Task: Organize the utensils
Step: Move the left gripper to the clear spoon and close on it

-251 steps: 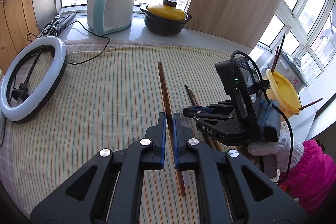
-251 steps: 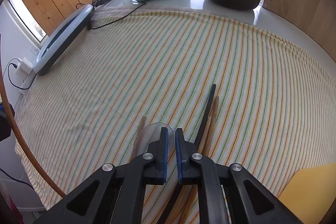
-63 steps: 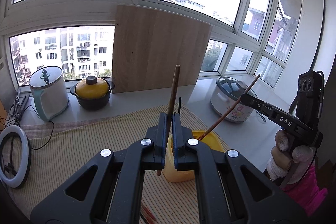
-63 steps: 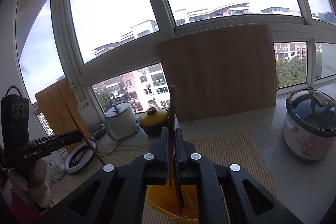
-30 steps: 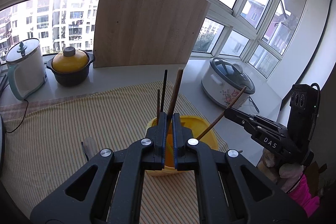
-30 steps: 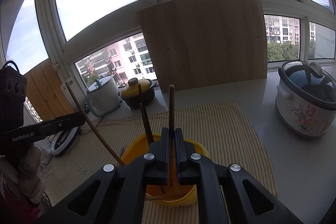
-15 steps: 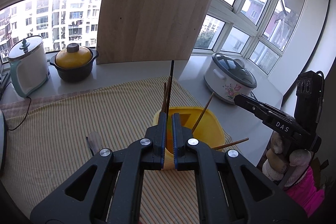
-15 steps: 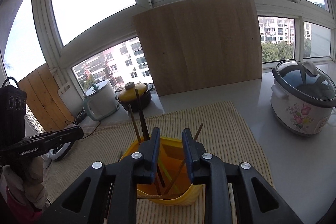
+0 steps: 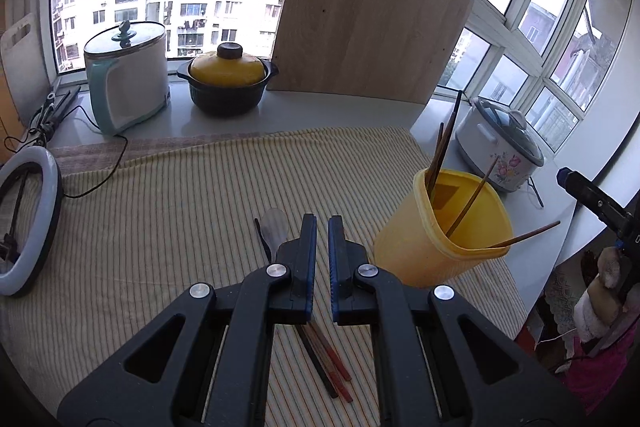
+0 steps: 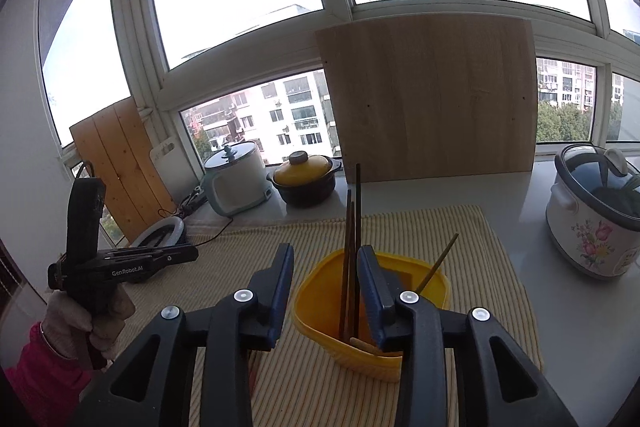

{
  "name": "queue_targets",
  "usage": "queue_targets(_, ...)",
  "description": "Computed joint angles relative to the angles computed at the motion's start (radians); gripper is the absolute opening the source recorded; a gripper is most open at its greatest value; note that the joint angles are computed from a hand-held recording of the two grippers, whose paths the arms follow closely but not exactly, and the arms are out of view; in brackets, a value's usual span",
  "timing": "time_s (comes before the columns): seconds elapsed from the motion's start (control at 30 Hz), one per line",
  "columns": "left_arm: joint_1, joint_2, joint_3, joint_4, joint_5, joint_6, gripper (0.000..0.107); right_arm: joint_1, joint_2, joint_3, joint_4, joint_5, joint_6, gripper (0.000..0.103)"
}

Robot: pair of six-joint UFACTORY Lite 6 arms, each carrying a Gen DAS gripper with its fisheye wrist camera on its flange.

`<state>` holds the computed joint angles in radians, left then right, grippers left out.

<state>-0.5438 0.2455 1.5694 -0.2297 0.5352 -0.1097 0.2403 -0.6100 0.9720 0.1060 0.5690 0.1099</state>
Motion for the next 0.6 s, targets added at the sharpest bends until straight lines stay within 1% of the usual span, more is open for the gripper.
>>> queue_targets(0.07,0.017,-0.009,-0.050,-0.020,-0.012,0.025,0.003,0.087,-0.006,-0.006,-0.089,-0.002,0.095,0.043)
queue_targets(0.2,0.042,-0.003,-0.129,-0.071,-0.038,0.072,0.003,0.279,0.007,-0.022,-0.330,0.011,0.343,0.044)
queue_targets(0.23,0.048,0.005,-0.138,-0.088,-0.041,0.086,0.003,0.312,0.013,-0.031,-0.367,0.011,0.385,0.044)
queue_targets(0.33,0.055,0.041,-0.160,-0.114,-0.053,0.113,0.004,0.374,0.031,-0.077,-0.404,-0.011,0.449,0.047)
queue_targets(0.4,0.060,0.067,-0.169,-0.149,-0.060,0.141,0.011,0.410,0.050,-0.112,-0.444,-0.028,0.510,0.048)
queue_targets(0.43,0.063,0.084,-0.170,-0.178,-0.062,0.167,0.017,0.435,0.055,-0.137,-0.479,-0.035,0.562,0.048)
queue_targets(0.5,0.063,0.117,-0.168,-0.220,-0.070,0.211,0.019,0.469,0.067,-0.182,-0.529,-0.057,0.646,0.048)
queue_targets(0.6,0.053,0.170,-0.148,-0.235,-0.074,0.235,0.019,0.528,0.084,-0.256,-0.626,-0.084,0.800,0.048)
